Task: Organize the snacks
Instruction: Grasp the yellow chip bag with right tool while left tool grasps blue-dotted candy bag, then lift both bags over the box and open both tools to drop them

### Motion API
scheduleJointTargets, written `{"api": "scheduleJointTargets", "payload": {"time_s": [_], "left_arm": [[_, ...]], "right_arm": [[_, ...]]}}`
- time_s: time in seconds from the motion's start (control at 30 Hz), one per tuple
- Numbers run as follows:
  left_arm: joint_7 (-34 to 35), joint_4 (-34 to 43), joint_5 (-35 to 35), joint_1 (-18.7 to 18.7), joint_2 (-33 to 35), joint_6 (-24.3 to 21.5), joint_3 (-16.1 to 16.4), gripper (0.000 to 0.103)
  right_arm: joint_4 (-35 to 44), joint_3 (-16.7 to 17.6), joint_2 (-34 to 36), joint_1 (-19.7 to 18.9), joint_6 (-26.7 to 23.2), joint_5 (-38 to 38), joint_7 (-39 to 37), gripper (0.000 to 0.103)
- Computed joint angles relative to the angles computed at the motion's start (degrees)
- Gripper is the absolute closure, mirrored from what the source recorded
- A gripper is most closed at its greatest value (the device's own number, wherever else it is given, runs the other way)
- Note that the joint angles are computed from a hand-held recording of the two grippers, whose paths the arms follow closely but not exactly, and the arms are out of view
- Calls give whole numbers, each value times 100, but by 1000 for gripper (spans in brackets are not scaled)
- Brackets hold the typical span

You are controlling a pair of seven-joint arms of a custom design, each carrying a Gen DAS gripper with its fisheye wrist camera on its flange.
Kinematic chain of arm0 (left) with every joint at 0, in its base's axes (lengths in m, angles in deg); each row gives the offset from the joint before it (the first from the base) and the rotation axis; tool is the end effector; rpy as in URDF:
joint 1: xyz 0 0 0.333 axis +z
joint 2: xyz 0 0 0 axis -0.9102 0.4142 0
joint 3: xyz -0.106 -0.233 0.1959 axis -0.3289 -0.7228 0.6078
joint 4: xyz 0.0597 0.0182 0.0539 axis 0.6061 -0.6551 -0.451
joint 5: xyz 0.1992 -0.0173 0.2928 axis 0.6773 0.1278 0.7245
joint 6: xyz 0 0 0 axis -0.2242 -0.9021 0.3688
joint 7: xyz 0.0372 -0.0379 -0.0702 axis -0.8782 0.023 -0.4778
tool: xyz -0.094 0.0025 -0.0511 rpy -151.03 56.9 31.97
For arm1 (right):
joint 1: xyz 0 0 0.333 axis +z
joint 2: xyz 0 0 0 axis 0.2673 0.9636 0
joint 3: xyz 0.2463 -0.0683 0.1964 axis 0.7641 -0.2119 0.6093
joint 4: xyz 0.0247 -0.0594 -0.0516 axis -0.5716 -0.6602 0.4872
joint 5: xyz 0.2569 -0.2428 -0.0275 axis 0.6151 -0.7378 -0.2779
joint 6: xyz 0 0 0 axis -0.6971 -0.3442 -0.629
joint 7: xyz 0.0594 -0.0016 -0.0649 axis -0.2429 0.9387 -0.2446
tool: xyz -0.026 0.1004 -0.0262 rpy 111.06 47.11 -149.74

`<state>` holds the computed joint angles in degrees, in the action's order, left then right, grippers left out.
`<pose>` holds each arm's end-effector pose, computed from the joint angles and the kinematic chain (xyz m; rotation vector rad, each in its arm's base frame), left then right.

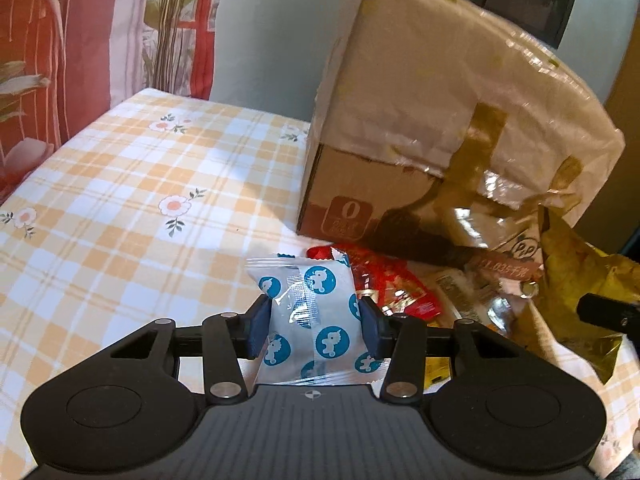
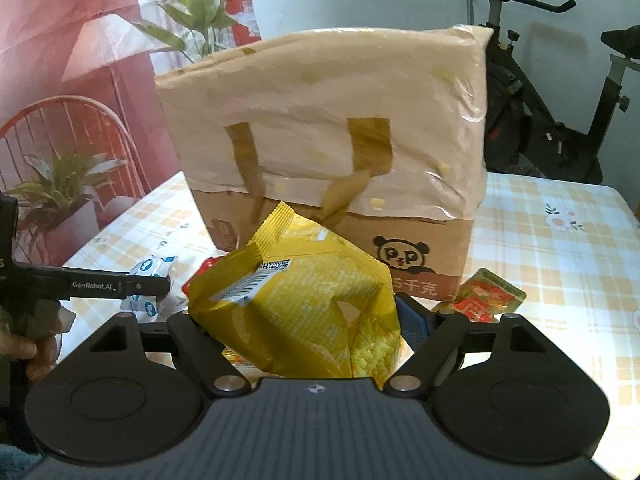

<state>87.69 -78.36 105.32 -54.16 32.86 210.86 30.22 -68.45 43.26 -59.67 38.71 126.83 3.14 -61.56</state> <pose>0.3787 -0.0113 0.4305 -2.0096 1.4837 -0.8737 0.4536 0.1828 0.4822 -1.9471 1.0900 -0.3072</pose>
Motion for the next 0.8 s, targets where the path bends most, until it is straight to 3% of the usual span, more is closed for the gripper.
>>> {"api": "scheduleJointTargets", "payload": {"time_s": [0.17, 0.37, 0.6, 0.7, 0.8], "left_arm": [[18, -68, 33, -199, -213, 74, 136, 54], [219, -54, 138, -172, -494, 183, 97, 54], [509, 274, 342, -502, -631, 491, 488, 54], [578, 481, 349, -470, -660, 519, 431, 54], [551, 720, 392, -682, -583, 599, 665, 54]], "right_arm": [[-68, -8, -193, 43, -74, 132, -37, 22], [-59, -56, -436, 107, -178, 416, -199, 22], [287, -120, -660, 145, -338, 765, -456, 22], [544, -129, -669, 153, -390, 910, -586, 22], [880, -144, -609, 160, -503, 1014, -697, 22]]}}
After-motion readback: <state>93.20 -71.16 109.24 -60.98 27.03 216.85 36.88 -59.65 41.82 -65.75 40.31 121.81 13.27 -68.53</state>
